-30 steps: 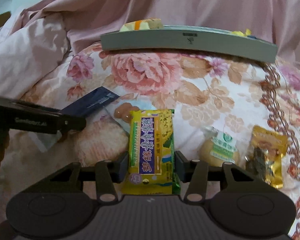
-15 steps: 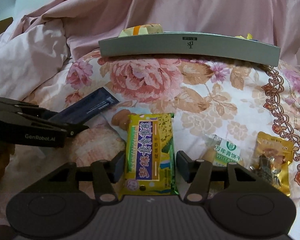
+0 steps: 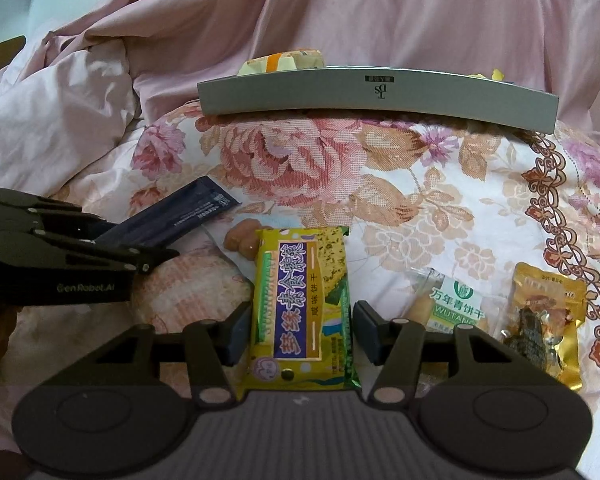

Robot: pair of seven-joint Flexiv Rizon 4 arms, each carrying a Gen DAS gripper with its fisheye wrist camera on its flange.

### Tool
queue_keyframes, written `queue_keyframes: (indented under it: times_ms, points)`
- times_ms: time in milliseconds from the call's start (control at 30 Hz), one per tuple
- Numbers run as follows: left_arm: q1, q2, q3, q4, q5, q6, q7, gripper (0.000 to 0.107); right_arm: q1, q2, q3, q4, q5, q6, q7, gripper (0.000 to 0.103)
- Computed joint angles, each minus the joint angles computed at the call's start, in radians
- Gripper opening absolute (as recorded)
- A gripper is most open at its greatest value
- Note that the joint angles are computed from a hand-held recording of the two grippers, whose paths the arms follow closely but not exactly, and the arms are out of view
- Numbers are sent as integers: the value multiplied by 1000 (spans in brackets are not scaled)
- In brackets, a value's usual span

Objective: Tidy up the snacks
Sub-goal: 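Lift both held packs and carry them over the grey tray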

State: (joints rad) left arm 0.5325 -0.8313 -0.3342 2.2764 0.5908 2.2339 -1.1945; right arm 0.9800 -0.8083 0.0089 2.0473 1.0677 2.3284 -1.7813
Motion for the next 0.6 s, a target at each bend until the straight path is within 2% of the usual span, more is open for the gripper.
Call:
queue_keyframes:
  times_ms: [67, 167, 300, 400, 600]
  points:
    - [19, -7, -19, 0, 3, -7, -17, 34, -10, -2, 12, 5, -20, 8, 14, 52]
    - [48, -13, -46, 0, 8, -22, -37, 33, -7, -6, 12, 8, -26, 17, 21, 52]
    - [51, -19, -48, 3, 6, -7, -47, 32, 14, -7, -4, -1, 1, 14, -4, 52]
    - [44, -22, -40, 3, 9, 22, -57, 32, 34, -12, -18, -18, 39, 23, -61, 52]
    - [33, -17, -21, -2, 32, 86, -106, 32, 49, -24, -23, -82, 144, 57, -256, 52]
